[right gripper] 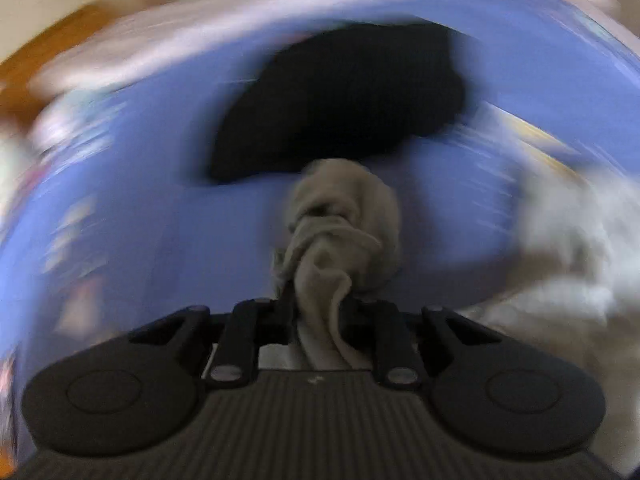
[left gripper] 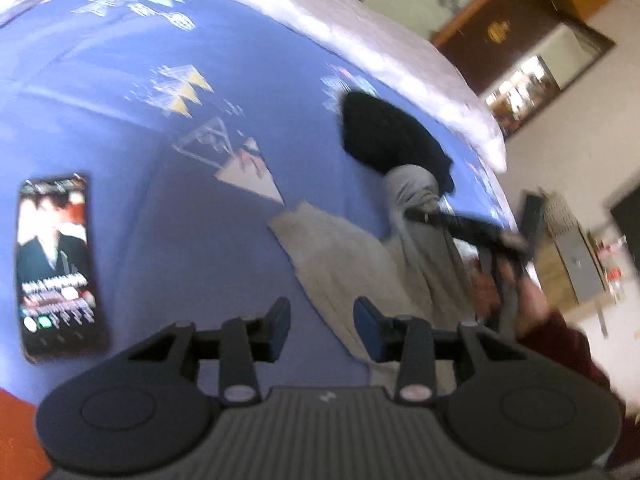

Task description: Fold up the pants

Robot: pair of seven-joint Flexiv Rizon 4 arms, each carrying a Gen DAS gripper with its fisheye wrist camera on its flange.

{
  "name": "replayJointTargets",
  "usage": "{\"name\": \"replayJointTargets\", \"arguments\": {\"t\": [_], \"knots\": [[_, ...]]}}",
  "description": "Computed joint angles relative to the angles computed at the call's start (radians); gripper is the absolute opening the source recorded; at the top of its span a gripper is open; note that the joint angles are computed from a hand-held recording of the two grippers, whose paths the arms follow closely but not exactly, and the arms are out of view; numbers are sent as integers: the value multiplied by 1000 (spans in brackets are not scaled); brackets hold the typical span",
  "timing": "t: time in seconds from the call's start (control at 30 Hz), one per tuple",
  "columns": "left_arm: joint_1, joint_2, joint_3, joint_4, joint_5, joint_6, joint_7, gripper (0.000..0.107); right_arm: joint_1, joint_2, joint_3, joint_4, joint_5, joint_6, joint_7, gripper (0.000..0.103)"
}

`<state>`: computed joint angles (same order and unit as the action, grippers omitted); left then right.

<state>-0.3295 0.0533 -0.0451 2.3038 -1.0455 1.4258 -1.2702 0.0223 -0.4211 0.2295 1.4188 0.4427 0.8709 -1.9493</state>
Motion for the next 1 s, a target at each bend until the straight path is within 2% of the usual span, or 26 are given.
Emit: {"name": "replayJointTargets", "arguments": {"t": [0.07, 0.13, 0.17, 0.2, 0.23, 0.3, 0.33, 0.4, 0.47, 0.5, 0.53, 0.6, 0.67, 0.7, 0.77, 0.8, 0.87, 0.9, 0.93, 0.97, 1.0], "knots": [[15, -12, 9, -23, -3, 2, 19, 35, -86, 70, 116, 24, 162, -126, -262, 24], [46, -45, 11, -70, 65, -10, 16, 35, -135, 143, 123, 54, 341, -317, -498, 31], [64, -68, 8, -101, 123, -24, -5, 35, -148, 173, 116, 88, 390, -329, -593, 34], [79, -95, 1, -134, 167, -35, -16, 35, -174, 217, 123, 140, 434, -299, -657, 43], [93, -125, -8, -172, 197, -51, -16, 35, -197, 254, 106, 180, 494, -281, -673, 50], [118, -190, -34, -258, 248, -103, -17, 38, -257, 277, 57, 208, 604, -305, -625, 56], [130, -221, -53, -295, 253, -124, 3, 43, -274, 300, 22, 239, 644, -301, -589, 56], [133, -294, -60, -389, 353, -162, -43, 51, -268, 340, -25, 284, 634, -215, -509, 57], [134, -386, -74, -509, 453, -194, -80, 53, -276, 385, -68, 328, 636, -145, -477, 58], [140, -437, -94, -575, 476, -221, -72, 58, -277, 408, -86, 353, 639, -87, -463, 66], [140, -482, -108, -633, 496, -252, -77, 62, -269, 441, -89, 400, 644, -14, -465, 77], [132, -578, -123, -760, 536, -341, -107, 66, -246, 475, -104, 444, 627, 67, -501, 83], [119, -660, -129, -868, 576, -435, -129, 68, -228, 488, -121, 468, 608, 96, -563, 85], [104, -701, -119, -922, 605, -484, -153, 67, -210, 487, -133, 475, 607, 107, -592, 86], [71, -761, -90, -1004, 661, -577, -223, 43, -168, 462, -132, 480, 570, 153, -608, 87], [61, -766, -84, -998, 681, -573, -248, 32, -140, 448, -130, 485, 535, 194, -594, 87], [57, -734, -94, -922, 692, -466, -250, 17, -87, 391, -121, 495, 466, 312, -590, 85], [69, -714, -109, -889, 677, -442, -247, 12, -46, 345, -136, 496, 408, 376, -564, 71], [96, -684, -139, -839, 634, -413, -240, 12, 0, 315, -153, 517, 293, 437, -476, 26], [126, -654, -174, -791, 579, -384, -224, 11, 18, 286, -158, 529, 215, 468, -390, 14], [156, -614, -211, -726, 515, -331, -197, 11, 8, 285, -153, 519, 202, 450, -322, 14]]}}
